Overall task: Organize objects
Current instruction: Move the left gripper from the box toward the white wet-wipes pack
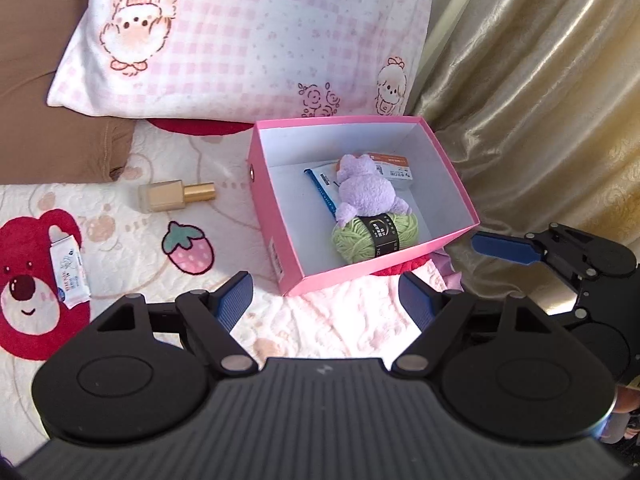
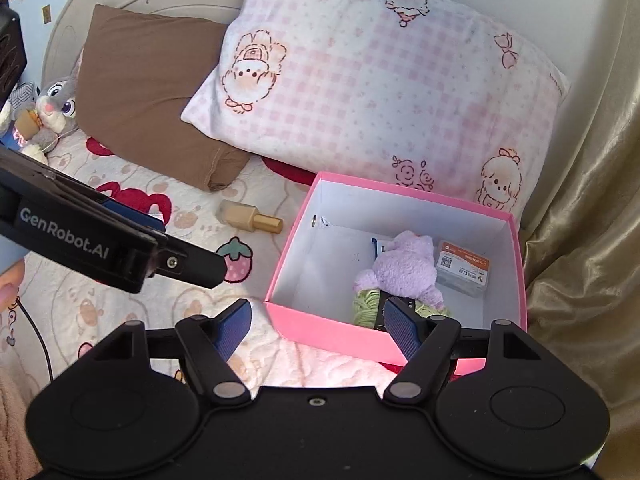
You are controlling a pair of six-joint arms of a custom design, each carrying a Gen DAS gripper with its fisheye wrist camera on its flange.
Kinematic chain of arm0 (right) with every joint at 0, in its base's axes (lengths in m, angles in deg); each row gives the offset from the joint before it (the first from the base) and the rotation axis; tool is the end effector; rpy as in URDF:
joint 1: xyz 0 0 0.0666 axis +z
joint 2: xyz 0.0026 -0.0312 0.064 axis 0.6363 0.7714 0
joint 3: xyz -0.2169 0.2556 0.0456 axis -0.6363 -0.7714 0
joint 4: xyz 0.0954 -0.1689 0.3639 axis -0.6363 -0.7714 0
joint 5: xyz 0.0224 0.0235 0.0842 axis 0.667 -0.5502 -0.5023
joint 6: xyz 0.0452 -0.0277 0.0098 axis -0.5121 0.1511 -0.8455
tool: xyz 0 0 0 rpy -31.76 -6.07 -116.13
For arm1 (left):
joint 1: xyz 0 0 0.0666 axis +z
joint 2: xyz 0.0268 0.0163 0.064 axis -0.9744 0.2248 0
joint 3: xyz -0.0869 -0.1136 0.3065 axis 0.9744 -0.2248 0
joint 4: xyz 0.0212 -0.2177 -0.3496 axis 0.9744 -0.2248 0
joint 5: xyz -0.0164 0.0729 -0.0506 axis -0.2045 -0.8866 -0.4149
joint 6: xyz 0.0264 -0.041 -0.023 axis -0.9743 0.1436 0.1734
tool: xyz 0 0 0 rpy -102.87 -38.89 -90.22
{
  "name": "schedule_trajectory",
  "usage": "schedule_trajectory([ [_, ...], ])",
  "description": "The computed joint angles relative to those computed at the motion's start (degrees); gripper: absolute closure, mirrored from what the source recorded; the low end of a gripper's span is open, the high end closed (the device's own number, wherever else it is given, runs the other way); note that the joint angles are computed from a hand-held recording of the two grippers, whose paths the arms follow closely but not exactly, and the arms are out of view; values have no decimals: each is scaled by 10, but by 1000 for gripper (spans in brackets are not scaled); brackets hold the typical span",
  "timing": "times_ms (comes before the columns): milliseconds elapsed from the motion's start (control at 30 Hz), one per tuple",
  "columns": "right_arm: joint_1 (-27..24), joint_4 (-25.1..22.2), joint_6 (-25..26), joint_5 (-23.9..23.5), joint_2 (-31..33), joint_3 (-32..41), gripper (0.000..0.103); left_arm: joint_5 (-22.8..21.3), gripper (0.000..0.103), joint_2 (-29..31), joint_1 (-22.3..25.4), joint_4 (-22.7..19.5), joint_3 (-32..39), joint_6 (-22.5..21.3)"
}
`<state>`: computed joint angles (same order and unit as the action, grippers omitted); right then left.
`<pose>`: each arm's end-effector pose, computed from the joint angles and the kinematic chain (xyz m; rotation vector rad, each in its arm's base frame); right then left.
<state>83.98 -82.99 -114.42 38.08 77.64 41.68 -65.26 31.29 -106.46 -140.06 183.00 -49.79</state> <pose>0.3041 0.2759 0.5599 -0.0930 2.4499 -0.0190 0.4153 -0.2448 0.5819 0.4311 2.5451 -0.6050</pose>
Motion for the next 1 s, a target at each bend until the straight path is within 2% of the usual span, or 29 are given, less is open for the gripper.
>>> schedule_trajectory([
  [233,48,-27,34,36,41,66,21,-15,21,-60,34,-8,-56,-13],
  [533,65,21,76,-23,97,101,21,-24,19,-116,73,1,-120,-62],
  [667,62,37,103,-48,124,113,21,-23,18,-128,97,21,-154,-70],
  [833,45,61,122,-94,161,134,21,27,15,-148,154,89,-219,-43],
  [933,39,48,157,-107,197,168,21,12,16,-152,171,105,-238,-76],
  [1000,40,41,192,-93,219,186,21,11,15,-159,183,121,-254,-90],
])
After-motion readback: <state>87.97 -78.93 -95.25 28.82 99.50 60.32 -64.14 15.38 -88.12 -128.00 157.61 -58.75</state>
